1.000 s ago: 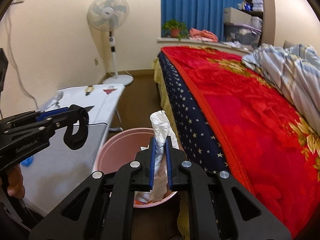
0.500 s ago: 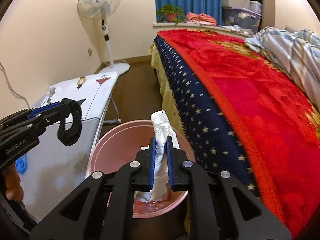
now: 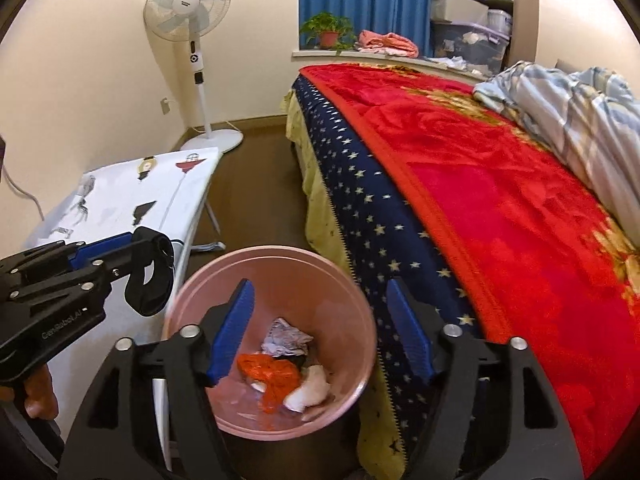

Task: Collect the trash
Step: 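Open both tools over the pink bin, dropping the tissue and black item, then move both open tools back from the bin to the ironing board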

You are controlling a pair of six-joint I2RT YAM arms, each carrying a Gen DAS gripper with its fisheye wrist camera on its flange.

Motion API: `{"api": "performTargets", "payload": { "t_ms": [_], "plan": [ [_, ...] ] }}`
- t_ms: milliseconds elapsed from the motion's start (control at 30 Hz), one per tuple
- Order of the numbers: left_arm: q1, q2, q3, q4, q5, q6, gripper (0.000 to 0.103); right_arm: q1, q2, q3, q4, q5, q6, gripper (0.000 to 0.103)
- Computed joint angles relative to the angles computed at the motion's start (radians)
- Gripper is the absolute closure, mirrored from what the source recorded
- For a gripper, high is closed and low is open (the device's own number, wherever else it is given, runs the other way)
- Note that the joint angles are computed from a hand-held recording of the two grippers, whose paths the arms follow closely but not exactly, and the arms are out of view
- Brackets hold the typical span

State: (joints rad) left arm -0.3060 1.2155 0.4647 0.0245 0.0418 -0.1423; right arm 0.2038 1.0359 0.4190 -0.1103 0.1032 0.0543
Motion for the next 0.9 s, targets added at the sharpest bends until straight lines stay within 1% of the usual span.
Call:
{"api": "performTargets", "payload": {
  "t_ms": [67,233,267,300,333,367,400,433,467,500,567,700,800,900],
  "plan": [
    [-0.020,0.029,0.006,0.016,-0.010,-0.010,0.081,-0.015,-0.016,-0.003,-0.018,0.019,-0.003,0.028],
    [-0.063,0.101,0.011,0.088,-0.026,-0.053,0.079,-0.065,-0.042,-0.007,-0.039,0.002,-0.013,0.028],
    [-0.076,0.115,0.013,0.102,-0.044,-0.065,0.074,-0.069,-0.046,-0.010,-0.041,0.002,-0.014,0.028],
    [-0.091,0.129,0.020,0.102,-0.075,-0.080,0.053,-0.077,-0.043,-0.009,-0.040,-0.002,-0.016,0.028],
    [-0.103,0.134,0.024,0.098,-0.100,-0.094,0.041,-0.083,-0.037,-0.006,-0.040,-0.004,-0.015,0.028],
    [-0.116,0.128,0.021,0.101,-0.138,-0.114,0.024,-0.090,-0.032,-0.002,-0.044,-0.009,-0.010,0.028],
    [-0.131,0.117,0.013,0.110,-0.192,-0.132,0.015,-0.095,-0.027,0.000,-0.043,-0.017,-0.010,0.028],
    [-0.149,0.106,0.007,0.113,-0.252,-0.139,0.012,-0.096,-0.031,-0.002,-0.042,-0.018,-0.013,0.027],
    [-0.154,0.098,0.005,0.109,-0.285,-0.134,0.008,-0.095,-0.035,-0.004,-0.041,-0.014,-0.017,0.025],
    [-0.165,0.094,0.009,0.096,-0.340,-0.128,0.008,-0.093,-0.042,-0.007,-0.037,-0.008,-0.022,0.021],
    [-0.169,0.095,0.027,0.053,-0.398,-0.132,0.008,-0.090,-0.049,-0.007,-0.033,-0.003,-0.021,0.018],
    [-0.110,0.039,0.044,-0.031,-0.330,-0.154,0.008,-0.073,-0.066,0.004,-0.057,-0.021,-0.003,0.014],
    [-0.089,-0.047,0.032,-0.082,-0.324,-0.140,0.008,-0.041,-0.102,0.011,-0.078,-0.018,0.017,0.011],
    [-0.057,-0.177,0.016,-0.165,-0.321,-0.108,0.008,-0.008,-0.158,0.019,-0.106,-0.032,0.051,0.010]
  ]
}}
